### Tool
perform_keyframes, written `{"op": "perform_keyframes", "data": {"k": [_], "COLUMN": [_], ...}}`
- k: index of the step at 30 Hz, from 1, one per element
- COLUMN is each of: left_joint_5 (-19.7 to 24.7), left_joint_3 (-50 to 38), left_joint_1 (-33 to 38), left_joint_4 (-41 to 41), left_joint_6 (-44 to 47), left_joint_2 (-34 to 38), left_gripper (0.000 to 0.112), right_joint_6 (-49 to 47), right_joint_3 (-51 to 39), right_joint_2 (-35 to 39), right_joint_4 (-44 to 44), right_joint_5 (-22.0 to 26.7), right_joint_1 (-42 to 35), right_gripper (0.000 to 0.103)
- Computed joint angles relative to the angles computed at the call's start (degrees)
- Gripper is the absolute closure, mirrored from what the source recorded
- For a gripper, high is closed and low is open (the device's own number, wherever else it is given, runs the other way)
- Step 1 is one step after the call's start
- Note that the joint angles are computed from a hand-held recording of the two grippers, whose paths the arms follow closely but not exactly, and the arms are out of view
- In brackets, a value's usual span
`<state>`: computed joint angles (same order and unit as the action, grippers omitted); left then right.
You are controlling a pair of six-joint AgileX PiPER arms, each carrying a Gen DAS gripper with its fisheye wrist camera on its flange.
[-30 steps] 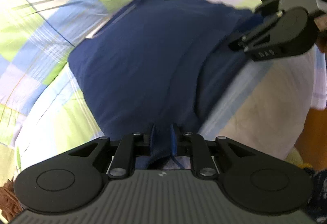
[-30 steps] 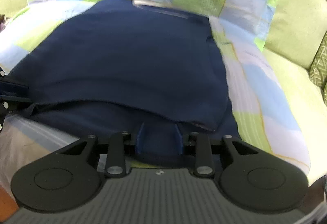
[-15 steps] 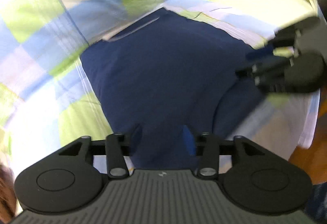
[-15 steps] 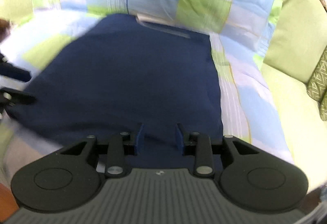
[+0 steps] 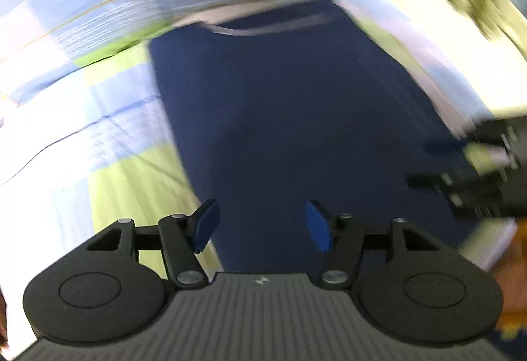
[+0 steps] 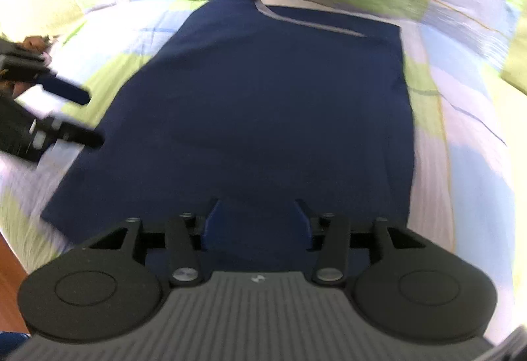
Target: Fold clothes
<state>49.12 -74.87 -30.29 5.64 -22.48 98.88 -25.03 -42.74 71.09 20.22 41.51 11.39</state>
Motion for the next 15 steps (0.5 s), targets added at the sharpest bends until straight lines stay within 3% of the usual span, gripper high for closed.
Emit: {"op": "perform_keyframes", "data": {"k": [6,11,15], "left_joint_5": [3.79,11.06,13.58], "left_joint_3": [-18.56,-34.89,-38.21], "left_joint_1": [10.0,17.52,20.82], "left_joint_4": [-5.96,-14.3,-17.54], "left_joint_6": [3.36,11.09,15.92], "left_joint_2": [12.74,25.17,27.22], "left_gripper": [0.051,0.05,0.05], "right_joint_6": [-7.5,-4.01,-4.36], "right_joint_3": [-14.65,-32.89,-44.54], "right_joint_2": [18.3,33.78,42.44], "right_joint_4": [9.96,12.23,14.55], "right_joint_5": [-2.19,5.25,9.37], "right_joint_1": [-4.56,-5.8,-7.02], "right_gripper": [0.059,0.054,0.054]}}
